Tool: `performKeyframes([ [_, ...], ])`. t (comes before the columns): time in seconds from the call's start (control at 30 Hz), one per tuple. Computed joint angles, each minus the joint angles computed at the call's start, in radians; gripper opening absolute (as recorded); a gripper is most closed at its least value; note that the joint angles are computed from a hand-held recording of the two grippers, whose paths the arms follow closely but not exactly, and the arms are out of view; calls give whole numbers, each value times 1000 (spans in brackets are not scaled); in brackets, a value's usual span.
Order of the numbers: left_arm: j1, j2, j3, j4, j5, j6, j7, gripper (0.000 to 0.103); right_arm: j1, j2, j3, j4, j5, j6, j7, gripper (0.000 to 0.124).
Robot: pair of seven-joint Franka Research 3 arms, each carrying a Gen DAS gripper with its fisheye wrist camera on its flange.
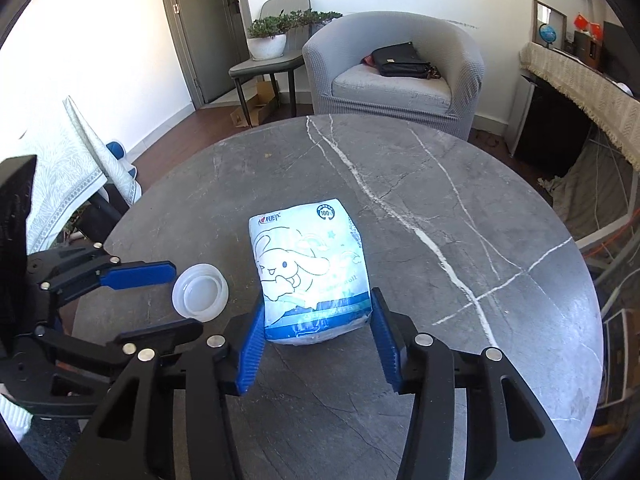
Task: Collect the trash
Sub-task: 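Grasp the white plastic lid with the left gripper while the right grasps the wipes pack, then carry the lid over the green bin and open the left gripper while the right carries the wipes pack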
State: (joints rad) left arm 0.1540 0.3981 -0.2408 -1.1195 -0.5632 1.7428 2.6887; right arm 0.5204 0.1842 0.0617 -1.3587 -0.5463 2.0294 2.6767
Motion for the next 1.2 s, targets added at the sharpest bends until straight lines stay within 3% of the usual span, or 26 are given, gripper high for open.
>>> performKeyframes([
  [0.33,-19,-61,5,-99,-5,89,34,42,-12,-52,19,-58,-15,10,25,49],
  [0.7,-3,-12,10,-17,-18,72,-5,42,-14,-26,23,-17,-14,7,4,49],
  [1.0,29,79,-1,136,9,32,-47,42,23,111,-9,165,30,0,-83,49],
  [1.2,48,216,-25,373,40,-52,-125,42,64,250,-53,368,83,-28,-166,49],
])
